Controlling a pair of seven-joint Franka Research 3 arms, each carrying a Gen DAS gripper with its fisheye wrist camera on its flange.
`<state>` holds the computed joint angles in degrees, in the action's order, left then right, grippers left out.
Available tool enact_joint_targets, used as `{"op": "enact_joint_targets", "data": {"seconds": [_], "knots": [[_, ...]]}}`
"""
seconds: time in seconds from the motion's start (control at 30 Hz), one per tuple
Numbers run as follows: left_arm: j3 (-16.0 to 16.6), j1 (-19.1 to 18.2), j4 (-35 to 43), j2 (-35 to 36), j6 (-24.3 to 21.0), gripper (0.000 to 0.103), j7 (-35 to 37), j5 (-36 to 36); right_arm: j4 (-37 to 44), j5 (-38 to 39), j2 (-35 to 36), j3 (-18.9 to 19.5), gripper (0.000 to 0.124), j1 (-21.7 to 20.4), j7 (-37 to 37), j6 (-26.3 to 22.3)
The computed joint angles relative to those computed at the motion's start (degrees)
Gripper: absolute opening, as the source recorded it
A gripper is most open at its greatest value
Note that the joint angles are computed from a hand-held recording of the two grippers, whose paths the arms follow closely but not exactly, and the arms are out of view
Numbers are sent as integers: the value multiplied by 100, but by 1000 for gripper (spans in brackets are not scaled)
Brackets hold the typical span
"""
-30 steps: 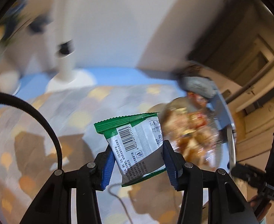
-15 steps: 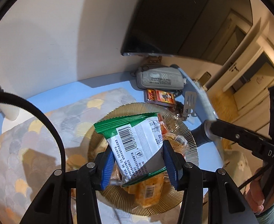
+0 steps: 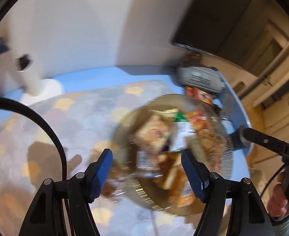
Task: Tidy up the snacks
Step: 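Place the green-topped packet and beige stick pack onto the amber plate with both grippers, then grasp the pink stick pack with the left gripper while the right grasps the cartoon-printed cookie bag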
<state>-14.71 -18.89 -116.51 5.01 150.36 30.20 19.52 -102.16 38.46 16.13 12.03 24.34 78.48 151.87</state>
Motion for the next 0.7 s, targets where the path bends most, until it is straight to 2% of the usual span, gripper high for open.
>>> {"op": "enact_joint_targets", "data": {"seconds": [0.17, 0.33, 0.47, 0.6, 0.67, 0.7], "knots": [[80, 199, -1105, -1208, -171, 70, -664, 400, 132, 256, 64, 152, 31, 13, -375, -159], [183, 435, -1899, -2014, -45, 70, -353, 220, 140, -73, 49, 90, 31, 348, 140, 100], [448, 418, -2307, -2249, 191, 70, 512, -335, 156, -254, 68, 133, 31, 583, 642, 268], [720, 244, -2534, -2161, 439, 70, 1681, -1111, 216, -477, 170, 195, 32, 822, 1172, 411], [840, 117, -2593, -2012, 516, 70, 2363, -1567, 257, -530, 250, 261, 37, 949, 1365, 446], [884, 65, -2614, -1923, 510, 68, 2692, -1797, 263, -686, 293, 233, 47, 1088, 1585, 501]]}}
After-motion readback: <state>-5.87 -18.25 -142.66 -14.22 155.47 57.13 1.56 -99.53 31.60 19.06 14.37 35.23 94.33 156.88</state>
